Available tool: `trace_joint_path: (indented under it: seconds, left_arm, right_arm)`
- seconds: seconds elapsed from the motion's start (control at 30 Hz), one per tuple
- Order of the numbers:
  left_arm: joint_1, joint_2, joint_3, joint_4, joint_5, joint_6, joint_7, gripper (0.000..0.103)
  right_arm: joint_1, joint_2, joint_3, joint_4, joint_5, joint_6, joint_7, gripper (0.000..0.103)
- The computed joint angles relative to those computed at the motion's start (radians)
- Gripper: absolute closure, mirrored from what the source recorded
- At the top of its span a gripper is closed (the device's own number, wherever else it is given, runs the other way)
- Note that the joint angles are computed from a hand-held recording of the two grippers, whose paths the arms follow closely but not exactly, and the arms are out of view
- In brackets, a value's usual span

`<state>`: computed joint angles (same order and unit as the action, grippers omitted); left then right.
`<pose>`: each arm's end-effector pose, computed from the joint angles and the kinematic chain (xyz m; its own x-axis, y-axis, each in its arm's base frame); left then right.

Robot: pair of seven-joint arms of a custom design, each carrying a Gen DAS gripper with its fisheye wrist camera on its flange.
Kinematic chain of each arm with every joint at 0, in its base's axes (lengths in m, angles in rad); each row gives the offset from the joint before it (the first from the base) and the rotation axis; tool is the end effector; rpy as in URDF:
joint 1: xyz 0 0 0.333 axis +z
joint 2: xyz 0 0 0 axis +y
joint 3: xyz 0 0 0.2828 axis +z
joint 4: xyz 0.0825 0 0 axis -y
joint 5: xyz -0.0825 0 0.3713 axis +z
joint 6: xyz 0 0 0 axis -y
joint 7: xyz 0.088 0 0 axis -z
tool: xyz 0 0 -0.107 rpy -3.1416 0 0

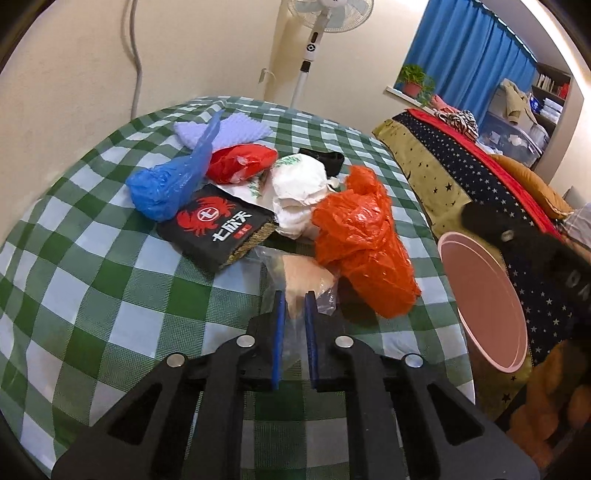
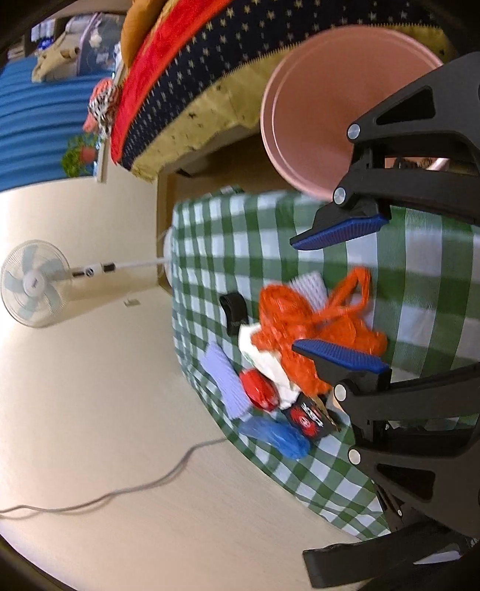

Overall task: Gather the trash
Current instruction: 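Grasp the clear plastic bag with left gripper while right grasps the orange plastic bag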

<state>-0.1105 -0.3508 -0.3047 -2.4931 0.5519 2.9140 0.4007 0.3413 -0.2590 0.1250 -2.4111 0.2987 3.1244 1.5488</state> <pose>0.4174 -0.2250 0.4614 0.1218 -0.9562 0.2663 -0.6794 -0.2759 -0.6799 0.4557 0.2047 0.5016 0.2976 -0.9341 -0.1974 -0.5974 -0.0209 -0.8017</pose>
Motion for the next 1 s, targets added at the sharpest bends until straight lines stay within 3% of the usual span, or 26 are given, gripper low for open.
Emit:
trace_joint_path:
  seconds: [0.2, 0.5, 0.6, 0.67, 0.77, 0.87, 1.0]
  left_arm:
    - [0.041, -0.027, -0.022, -0.013, 0.038, -0.021, -0.073, 0.094]
    - [0.047, -0.018, -0.014, -0.009, 0.063, -0.010, -0.103, 0.094]
    - [0.047, -0.017, -0.013, -0.009, 0.067, -0.010, -0.105, 0.094]
    - [0.047, -0.017, -0.012, -0.009, 0.069, -0.010, -0.104, 0.094]
    - [0.050, -0.014, -0.016, -0.008, 0.077, -0.009, -0.109, 0.094]
    - [0.054, -0.014, -0.021, -0.006, 0.090, -0.010, -0.118, 0.094]
    - [0.059, -0.020, -0.029, -0.007, 0.110, -0.013, -0.135, 0.095]
  right_arm:
    - [0.107, 0.074, -0.067, 0.065, 0.114, -0.054, -0.117, 0.046]
    - [0.092, 0.137, -0.042, 0.122, 0.197, -0.150, -0.198, 0.047]
    - [0.074, 0.142, -0.025, 0.127, 0.161, -0.180, -0.198, 0.058]
    - [0.081, 0.142, -0.029, 0.129, 0.197, -0.188, -0.237, 0.071]
    - [0.086, 0.132, -0.030, 0.124, 0.230, -0.186, -0.282, 0.082]
    - [0.088, 0.114, -0.030, 0.110, 0.251, -0.172, -0.308, 0.090]
    - [0.094, 0.078, -0.034, 0.083, 0.274, -0.144, -0.332, 0.091]
